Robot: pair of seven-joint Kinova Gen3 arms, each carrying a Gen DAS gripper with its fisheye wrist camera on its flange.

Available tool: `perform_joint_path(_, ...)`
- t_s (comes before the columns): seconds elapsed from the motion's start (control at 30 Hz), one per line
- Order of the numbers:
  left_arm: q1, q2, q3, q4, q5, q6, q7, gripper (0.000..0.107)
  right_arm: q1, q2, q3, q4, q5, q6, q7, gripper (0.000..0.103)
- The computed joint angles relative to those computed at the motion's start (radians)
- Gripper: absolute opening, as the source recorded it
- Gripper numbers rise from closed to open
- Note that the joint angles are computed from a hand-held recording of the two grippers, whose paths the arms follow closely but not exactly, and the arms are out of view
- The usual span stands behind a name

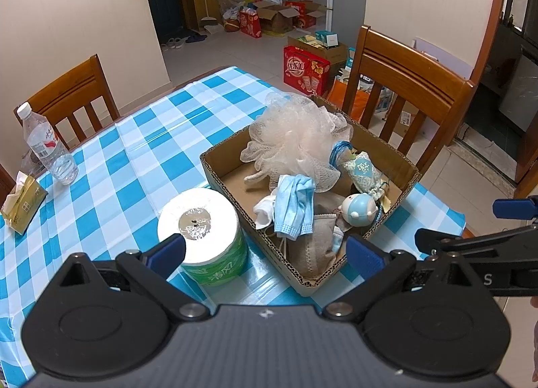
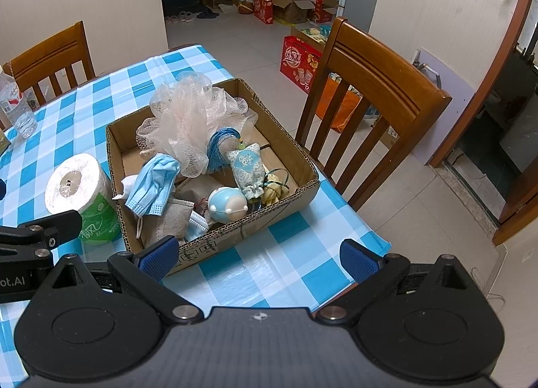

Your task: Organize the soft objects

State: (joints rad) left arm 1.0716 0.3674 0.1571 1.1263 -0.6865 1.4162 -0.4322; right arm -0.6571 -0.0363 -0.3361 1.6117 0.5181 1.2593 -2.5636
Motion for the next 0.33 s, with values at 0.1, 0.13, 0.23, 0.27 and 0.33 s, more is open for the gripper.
perform_joint_path(0.1, 0.000, 0.001, 0.000, -0.003, 0.001, 0.002, -0.001, 0.101, 0.000, 0.001, 0.000, -0.002, 0.000, 0.001, 0.001, 0.103)
perform_joint_path(0.13, 0.001, 0.001, 0.000, -0.003, 0.001, 0.002, -0.001, 0.101, 0.000, 0.000, 0.000, -0.001, 0.000, 0.001, -0.001, 0.103)
perform_joint_path(0.23, 0.001, 0.002, -0.001, -0.004, 0.001, 0.003, -0.002, 0.101, 0.004, -0.003, 0.004, 0.003, -0.005, -0.005, 0.008, 0.103)
perform_joint_path(0.27, 0.002, 0.002, -0.001, -0.004, 0.001, 0.003, -0.001, 0.101, 0.005, -0.002, 0.004, 0.003, -0.005, -0.004, 0.008, 0.103)
perform_joint_path(0.33, 0.001, 0.002, -0.001, -0.004, 0.002, 0.002, -0.001, 0.101, 0.007, -0.003, 0.004, 0.005, -0.006, -0.006, 0.010, 0.103)
